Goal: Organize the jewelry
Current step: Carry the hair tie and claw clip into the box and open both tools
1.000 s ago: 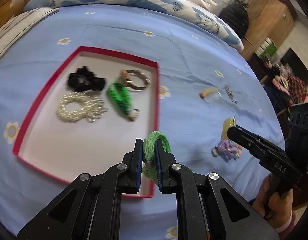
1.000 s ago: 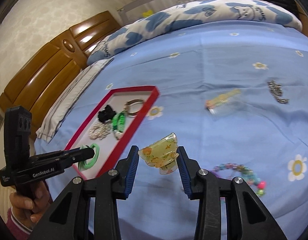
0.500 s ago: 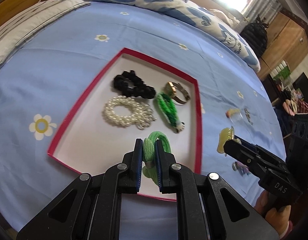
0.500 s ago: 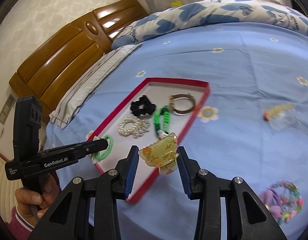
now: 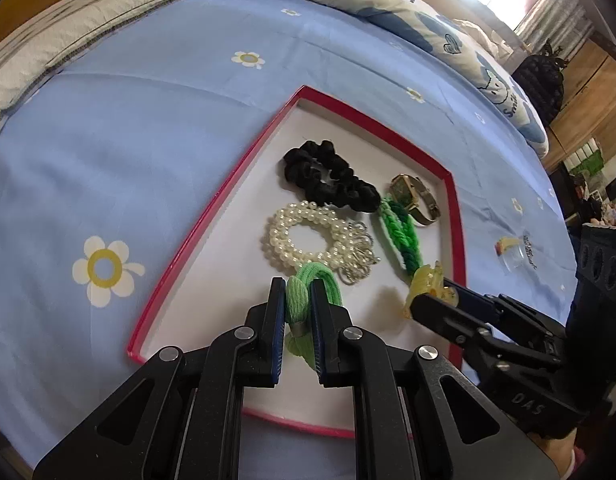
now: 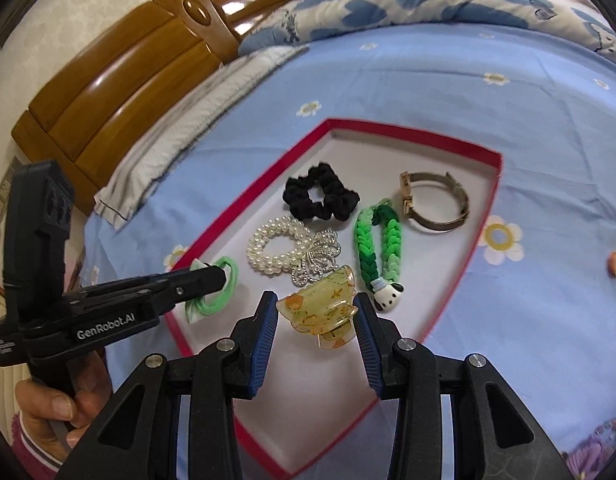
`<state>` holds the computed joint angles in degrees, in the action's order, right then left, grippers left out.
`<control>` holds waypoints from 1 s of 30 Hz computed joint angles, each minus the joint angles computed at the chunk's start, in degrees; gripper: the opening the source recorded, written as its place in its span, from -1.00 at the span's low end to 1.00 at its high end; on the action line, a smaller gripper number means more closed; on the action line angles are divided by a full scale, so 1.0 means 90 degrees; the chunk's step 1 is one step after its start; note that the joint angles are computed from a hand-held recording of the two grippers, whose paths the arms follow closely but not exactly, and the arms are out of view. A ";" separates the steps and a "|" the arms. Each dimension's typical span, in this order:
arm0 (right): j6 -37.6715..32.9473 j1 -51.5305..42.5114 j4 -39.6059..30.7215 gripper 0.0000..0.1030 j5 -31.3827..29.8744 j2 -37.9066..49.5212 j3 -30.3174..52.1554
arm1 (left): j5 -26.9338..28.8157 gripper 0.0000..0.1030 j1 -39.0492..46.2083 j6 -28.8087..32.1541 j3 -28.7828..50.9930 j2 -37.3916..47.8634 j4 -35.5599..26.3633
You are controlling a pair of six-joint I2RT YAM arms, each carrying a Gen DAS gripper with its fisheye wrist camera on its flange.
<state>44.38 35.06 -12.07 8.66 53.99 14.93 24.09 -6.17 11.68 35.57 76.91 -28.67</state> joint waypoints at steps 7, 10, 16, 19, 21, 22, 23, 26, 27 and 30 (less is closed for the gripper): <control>-0.0265 -0.0331 0.0720 -0.22 -0.0305 0.1085 0.0030 | -0.0273 -0.79 -0.0172 -0.0068 -0.0045 0.0398 0.0366; -0.0318 -0.0346 0.0775 -0.17 -0.0334 0.1169 0.0046 | -0.0353 -0.78 -0.0227 -0.0043 -0.0107 0.0414 0.0428; -0.0313 -0.0329 0.0700 -0.14 -0.0311 0.1152 0.0083 | -0.0420 -0.59 -0.0233 -0.0025 -0.0111 0.0455 0.0438; -0.0261 -0.0213 0.0566 0.01 -0.0190 0.0992 0.0079 | -0.0469 -0.18 -0.0227 -0.0020 -0.0107 0.0325 0.0357; -0.0212 -0.0157 0.0471 0.05 -0.0153 0.0833 0.0049 | -0.0496 -0.18 -0.0219 -0.0007 -0.0107 0.0185 0.0281; -0.0161 -0.0125 0.0375 0.06 -0.0116 0.0699 0.0031 | -0.0461 -0.18 -0.0172 0.0012 -0.0095 0.0150 0.0225; -0.0120 -0.0101 0.0287 0.06 -0.0089 0.0560 0.0006 | -0.0420 -0.18 -0.0123 0.0030 -0.0067 0.0113 0.0147; 0.0090 0.0045 -0.0124 0.06 0.0071 -0.0018 -0.0050 | -0.0328 -0.18 0.0028 0.0105 -0.0043 -0.0060 -0.0047; 0.0204 0.0151 -0.0363 0.06 0.0174 -0.0330 -0.0071 | -0.0293 -0.18 0.0066 0.0123 -0.0041 -0.0144 -0.0128; 0.0530 0.0512 -0.1035 0.13 0.0511 -0.1073 -0.0058 | -0.0230 -0.18 0.0142 0.0157 -0.0061 -0.0343 -0.0304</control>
